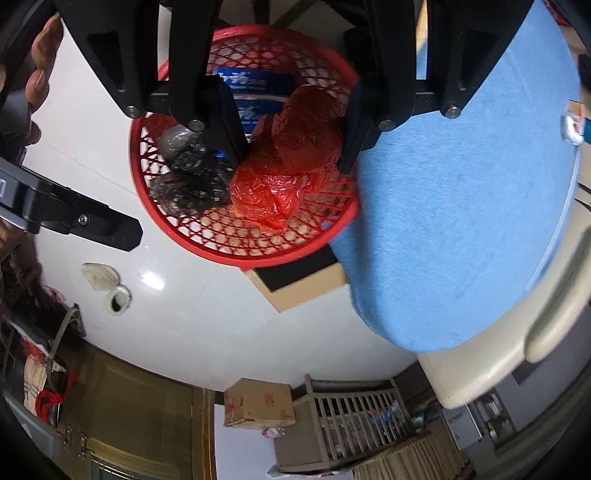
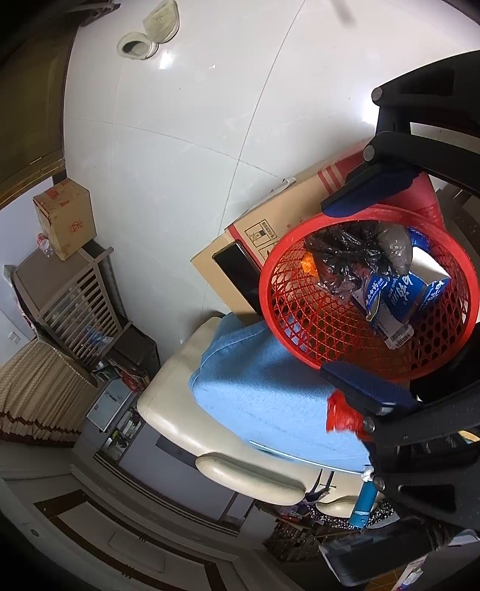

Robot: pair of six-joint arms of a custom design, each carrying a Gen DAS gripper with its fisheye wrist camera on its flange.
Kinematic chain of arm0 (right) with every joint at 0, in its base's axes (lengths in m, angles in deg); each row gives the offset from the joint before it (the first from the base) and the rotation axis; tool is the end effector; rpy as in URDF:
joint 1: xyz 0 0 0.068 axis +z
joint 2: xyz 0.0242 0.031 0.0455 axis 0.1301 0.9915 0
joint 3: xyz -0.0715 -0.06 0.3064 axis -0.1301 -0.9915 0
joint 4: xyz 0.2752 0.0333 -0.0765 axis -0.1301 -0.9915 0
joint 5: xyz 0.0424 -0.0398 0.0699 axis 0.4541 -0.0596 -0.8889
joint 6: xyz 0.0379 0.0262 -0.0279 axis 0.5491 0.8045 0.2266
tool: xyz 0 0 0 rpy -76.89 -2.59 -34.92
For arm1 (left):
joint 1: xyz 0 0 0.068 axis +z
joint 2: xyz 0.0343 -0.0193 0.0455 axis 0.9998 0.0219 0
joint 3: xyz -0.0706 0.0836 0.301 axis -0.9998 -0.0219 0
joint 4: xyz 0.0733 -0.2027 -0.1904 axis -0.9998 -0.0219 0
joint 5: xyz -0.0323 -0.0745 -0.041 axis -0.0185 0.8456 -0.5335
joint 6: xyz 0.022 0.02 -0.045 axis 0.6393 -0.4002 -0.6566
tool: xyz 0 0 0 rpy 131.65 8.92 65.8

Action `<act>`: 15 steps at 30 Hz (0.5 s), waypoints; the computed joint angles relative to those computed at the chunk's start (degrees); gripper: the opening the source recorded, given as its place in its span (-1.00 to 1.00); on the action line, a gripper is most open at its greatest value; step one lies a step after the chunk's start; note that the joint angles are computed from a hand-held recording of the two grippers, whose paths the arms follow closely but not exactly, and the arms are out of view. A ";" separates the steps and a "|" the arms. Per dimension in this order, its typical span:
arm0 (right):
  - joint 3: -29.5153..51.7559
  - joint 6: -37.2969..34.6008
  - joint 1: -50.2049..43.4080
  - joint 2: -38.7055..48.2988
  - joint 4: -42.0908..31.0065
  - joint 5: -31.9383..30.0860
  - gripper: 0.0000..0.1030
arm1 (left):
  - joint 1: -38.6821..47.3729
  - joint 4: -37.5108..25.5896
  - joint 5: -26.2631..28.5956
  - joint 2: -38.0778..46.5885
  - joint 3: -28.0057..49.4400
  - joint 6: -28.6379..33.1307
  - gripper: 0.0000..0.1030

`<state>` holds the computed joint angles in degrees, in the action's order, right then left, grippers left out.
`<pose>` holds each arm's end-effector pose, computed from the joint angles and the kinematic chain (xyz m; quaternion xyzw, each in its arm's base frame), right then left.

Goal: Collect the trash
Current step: 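Lower both bags into the red basket and open both tools to release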

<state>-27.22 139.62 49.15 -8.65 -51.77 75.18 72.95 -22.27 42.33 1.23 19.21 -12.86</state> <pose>0.1711 0.1400 0.1749 0.2806 0.8668 0.2632 0.3172 0.2360 -0.0688 0.2014 0.3070 0.9202 -0.0180 0.2423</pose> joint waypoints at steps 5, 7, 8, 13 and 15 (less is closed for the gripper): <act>0.93 -0.27 0.12 -0.84 -1.23 0.91 0.61 | -0.10 0.42 -0.57 3.21 0.49 -0.56 0.26; 1.26 -0.26 0.17 -1.02 -1.79 1.21 0.61 | 0.61 0.53 -0.48 3.58 0.48 -0.26 0.26; 1.48 -0.19 0.22 -1.00 -2.04 1.33 0.61 | 1.21 0.47 -0.23 3.63 0.51 -0.12 0.26; 2.76 -0.31 0.87 0.41 -2.28 1.21 0.61 | 6.75 -0.88 2.60 2.43 1.16 2.18 0.26; 3.70 -0.53 1.31 1.85 -2.14 0.76 0.61 | 9.35 -1.43 3.80 1.98 1.50 3.01 0.26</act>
